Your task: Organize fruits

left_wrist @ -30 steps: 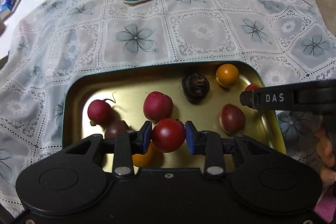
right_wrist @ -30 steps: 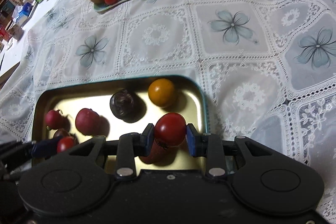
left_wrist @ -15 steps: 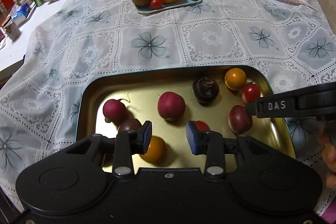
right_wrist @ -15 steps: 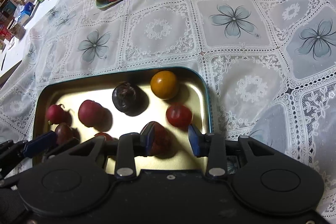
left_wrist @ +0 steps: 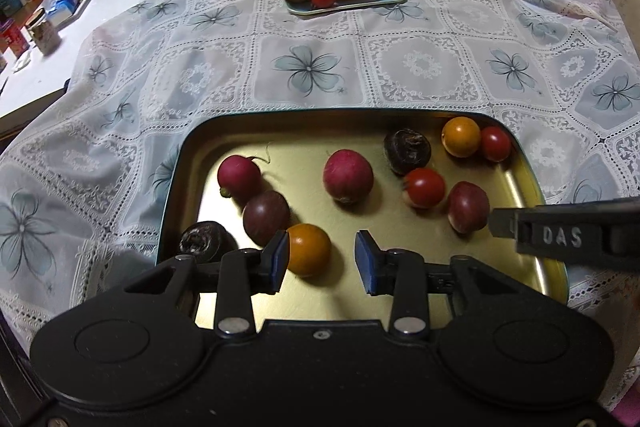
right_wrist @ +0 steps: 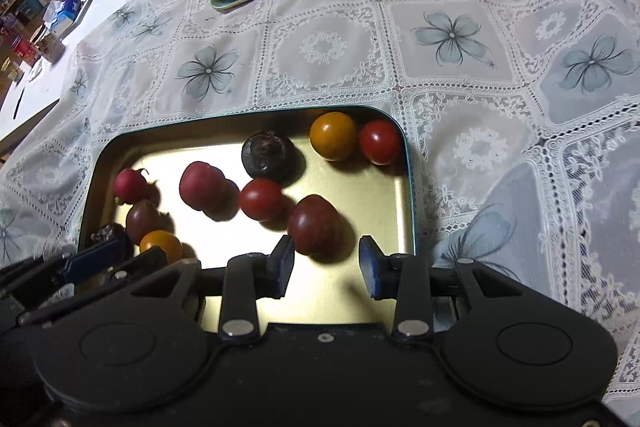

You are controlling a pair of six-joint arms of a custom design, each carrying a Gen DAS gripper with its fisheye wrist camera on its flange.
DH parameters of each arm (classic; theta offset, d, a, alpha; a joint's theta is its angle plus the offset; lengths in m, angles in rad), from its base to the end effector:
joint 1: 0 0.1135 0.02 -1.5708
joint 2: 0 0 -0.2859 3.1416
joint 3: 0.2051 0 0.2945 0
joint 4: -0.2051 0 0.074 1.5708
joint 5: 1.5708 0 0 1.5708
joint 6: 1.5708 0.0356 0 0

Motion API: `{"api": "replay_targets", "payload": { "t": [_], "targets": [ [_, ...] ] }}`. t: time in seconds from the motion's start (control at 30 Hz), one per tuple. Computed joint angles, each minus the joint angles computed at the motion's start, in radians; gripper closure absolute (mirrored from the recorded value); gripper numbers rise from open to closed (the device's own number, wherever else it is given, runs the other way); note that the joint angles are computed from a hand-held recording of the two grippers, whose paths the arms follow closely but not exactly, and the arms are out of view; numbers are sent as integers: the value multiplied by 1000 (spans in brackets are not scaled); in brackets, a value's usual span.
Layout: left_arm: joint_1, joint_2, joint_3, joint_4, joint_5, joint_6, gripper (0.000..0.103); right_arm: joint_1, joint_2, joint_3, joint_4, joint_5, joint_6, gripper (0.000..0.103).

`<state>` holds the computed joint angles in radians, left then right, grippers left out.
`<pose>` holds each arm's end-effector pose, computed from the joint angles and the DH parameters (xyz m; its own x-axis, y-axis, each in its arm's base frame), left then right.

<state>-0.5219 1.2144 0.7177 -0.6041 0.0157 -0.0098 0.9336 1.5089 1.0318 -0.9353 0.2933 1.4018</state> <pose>0.2181 -0.1261 0.1991 -0.7778 0.4360 -0.4527 0.4970 0.8675 -0.0184 0.1886 0.2374 0.2130 -0.8305 0.4641 -0.3080 0.4543 0.8843 0.1075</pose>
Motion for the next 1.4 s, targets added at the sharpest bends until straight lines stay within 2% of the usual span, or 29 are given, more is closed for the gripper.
{"api": "replay_targets", "payload": {
  "t": [0.23,0.37,0.47,1.4],
  "targets": [
    [23,-50,-45,-1,-1,-23,57,100,27,37,-67,55,44,65],
    [39,-74,-66,4,-8,-33,57,180,63,60,-126,153,157,65],
    [46,-83,-77,2,-16,-31,57,217,80,72,-151,182,218,65],
    [72,-98,-110,-21,-4,-49,57,231,106,53,-90,80,208,65]
  ]
}}
